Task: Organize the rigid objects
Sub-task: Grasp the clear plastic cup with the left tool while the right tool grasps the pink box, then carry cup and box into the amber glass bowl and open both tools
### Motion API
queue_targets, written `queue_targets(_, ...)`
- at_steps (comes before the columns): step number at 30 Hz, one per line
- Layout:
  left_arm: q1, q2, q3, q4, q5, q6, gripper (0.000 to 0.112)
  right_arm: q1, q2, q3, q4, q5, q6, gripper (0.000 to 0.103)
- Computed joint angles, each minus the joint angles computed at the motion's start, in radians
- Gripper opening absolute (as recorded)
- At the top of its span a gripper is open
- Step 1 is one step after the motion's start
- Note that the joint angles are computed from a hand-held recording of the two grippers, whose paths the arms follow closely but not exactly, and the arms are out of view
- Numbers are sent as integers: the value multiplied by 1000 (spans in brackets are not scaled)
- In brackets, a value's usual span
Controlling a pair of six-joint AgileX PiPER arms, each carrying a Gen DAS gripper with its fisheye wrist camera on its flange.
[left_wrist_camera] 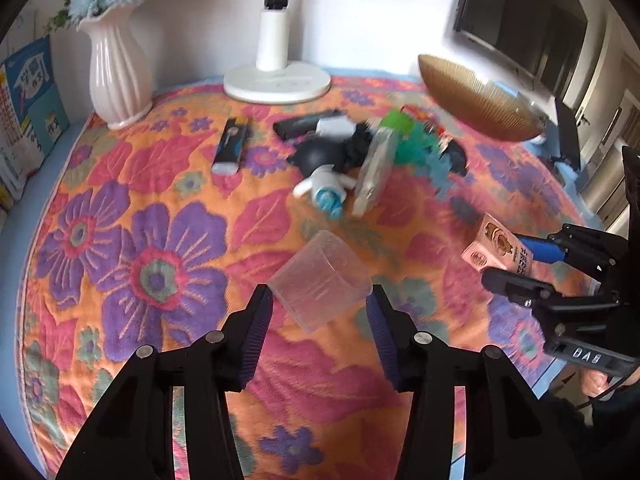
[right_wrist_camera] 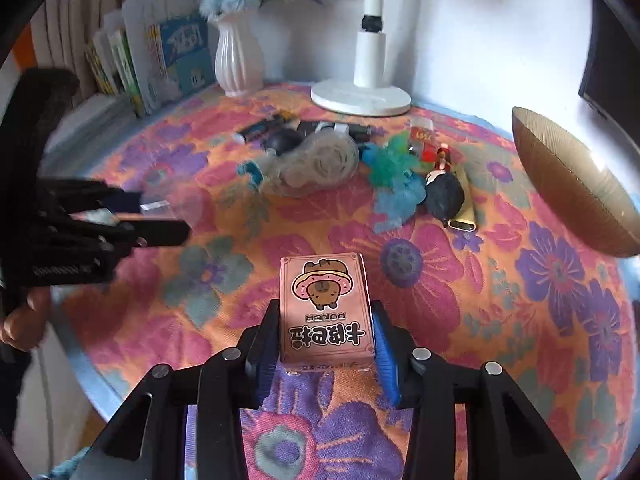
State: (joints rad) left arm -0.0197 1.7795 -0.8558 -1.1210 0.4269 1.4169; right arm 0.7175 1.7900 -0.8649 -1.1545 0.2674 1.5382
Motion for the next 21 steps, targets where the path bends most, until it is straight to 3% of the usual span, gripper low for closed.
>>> queue_targets(3,-38,-24,-18,-7,8,-30,46,-33,-73,57,-104,10,113,41)
queue_targets(8,-166,-29,-128,70,23,-184,46,-176,-246,157,-96,-4,92,41)
queue_targets(12,-327,33,-332,262,18,-447,46,-378,-332,129,226,-16,-278,41)
queue_targets(15,-445,149,-570,497,50,-737,46,-508,-331,50,514,23,-578,41)
queue_targets(17,-494,237,-720,610,93,-892,46,-592,-290,-35,701,84,-771,41)
queue_targets(21,-548,422,-1025,716,226,-1078,46,-720,-224,-113,1012,104,-1103,41)
